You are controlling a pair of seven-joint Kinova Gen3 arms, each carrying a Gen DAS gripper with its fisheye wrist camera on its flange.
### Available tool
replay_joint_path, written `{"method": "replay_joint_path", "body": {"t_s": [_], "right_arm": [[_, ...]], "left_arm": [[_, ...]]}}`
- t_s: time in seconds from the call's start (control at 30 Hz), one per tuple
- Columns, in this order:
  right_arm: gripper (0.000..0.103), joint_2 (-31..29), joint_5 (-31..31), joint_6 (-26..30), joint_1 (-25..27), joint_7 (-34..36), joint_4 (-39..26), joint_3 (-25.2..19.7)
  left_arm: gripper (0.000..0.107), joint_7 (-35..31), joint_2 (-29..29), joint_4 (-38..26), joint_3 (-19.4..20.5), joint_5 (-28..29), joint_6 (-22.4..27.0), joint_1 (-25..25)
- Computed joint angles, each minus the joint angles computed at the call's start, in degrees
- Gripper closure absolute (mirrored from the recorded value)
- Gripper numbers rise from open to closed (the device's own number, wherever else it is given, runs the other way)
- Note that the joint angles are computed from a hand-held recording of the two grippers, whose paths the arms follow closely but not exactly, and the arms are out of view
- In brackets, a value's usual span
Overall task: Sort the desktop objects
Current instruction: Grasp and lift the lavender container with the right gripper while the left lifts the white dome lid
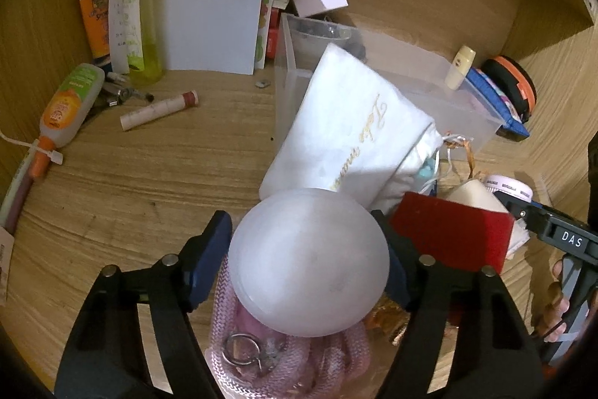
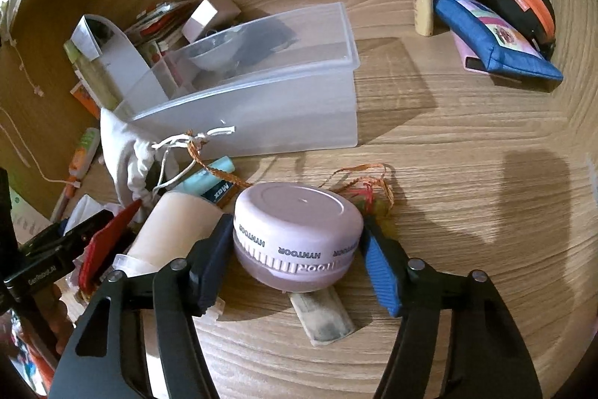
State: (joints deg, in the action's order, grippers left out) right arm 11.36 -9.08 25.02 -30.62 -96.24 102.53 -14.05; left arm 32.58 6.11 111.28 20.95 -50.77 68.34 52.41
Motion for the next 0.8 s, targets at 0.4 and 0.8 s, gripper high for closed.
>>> {"method": "replay_joint_path", "body": {"t_s": [0.4,0.8], "right_arm": [[0.041,-4.5,-2.2,-2.8,1.3,3.6,0.9,-0.4],[0.041,-5.3,3.2,-4.6,-0.3,1.4,-2.8,0.4]], "left_arm": [[0.043,0.4,-4.2,1.3,1.8,-1.5,0.4,-2.6],[0.043,-5.9,-8.0,-1.8,3.8,-3.9,4.1,-7.0]]}}
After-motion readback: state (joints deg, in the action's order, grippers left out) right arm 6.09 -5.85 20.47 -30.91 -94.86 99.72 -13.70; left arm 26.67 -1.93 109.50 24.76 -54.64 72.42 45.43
